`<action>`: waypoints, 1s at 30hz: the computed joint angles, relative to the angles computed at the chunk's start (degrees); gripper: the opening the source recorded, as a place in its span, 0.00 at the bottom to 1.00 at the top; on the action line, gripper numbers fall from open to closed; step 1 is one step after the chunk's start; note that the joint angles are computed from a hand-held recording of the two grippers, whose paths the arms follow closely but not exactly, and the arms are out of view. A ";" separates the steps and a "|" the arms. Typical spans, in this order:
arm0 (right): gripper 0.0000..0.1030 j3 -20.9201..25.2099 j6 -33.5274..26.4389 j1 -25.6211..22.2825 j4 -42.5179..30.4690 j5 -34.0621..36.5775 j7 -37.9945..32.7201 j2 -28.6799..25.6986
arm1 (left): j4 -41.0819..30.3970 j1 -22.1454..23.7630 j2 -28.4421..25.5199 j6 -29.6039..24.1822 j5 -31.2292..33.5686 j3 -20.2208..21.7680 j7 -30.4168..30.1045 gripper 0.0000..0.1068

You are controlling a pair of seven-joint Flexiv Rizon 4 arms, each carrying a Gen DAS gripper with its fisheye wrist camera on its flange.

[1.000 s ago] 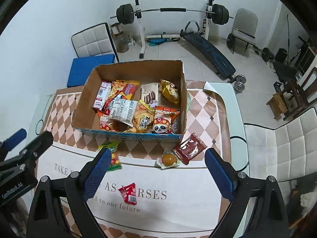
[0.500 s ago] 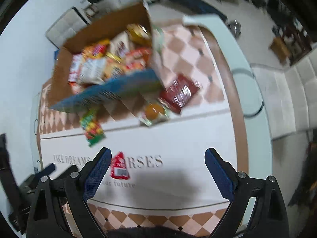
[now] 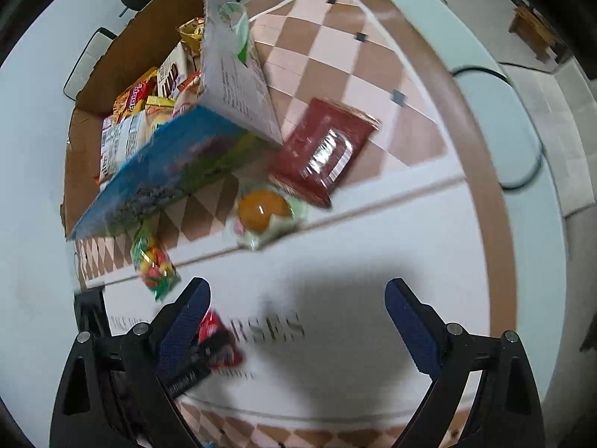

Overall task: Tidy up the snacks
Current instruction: 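Grasp the red triangular packet with the left tool while the right grasps the egg-yolk pastry, then carry both snacks into the box and open both tools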

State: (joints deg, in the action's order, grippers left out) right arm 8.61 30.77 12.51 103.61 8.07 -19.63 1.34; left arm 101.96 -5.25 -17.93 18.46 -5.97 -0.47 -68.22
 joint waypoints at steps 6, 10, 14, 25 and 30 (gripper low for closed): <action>0.77 -1.22 2.85 -0.53 -4.15 1.45 -4.58 -7.55 | 1.39 0.49 0.67 1.42 -0.24 0.53 -1.06 0.42; 0.64 -1.33 0.53 -0.80 -7.72 0.82 -5.83 -11.86 | 1.77 0.59 0.83 1.82 0.08 0.54 -1.37 0.42; 0.47 -0.68 -2.63 -0.67 -10.97 0.77 -8.49 -14.58 | 2.97 0.23 1.73 2.52 0.56 0.44 -1.55 0.42; 0.47 1.50 -1.78 0.85 -8.31 4.60 -8.78 -10.68 | -1.07 1.31 1.97 -1.05 -1.11 0.15 0.48 0.39; 0.47 1.76 -0.27 1.89 -7.74 4.65 -7.89 -7.39 | -2.81 2.12 4.48 -2.54 -4.50 -0.20 3.66 0.38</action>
State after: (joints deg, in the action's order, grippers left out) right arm 10.37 30.50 14.40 95.87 12.73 -27.52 -6.05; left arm 99.15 -3.12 -13.45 15.92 -10.47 -0.67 -64.56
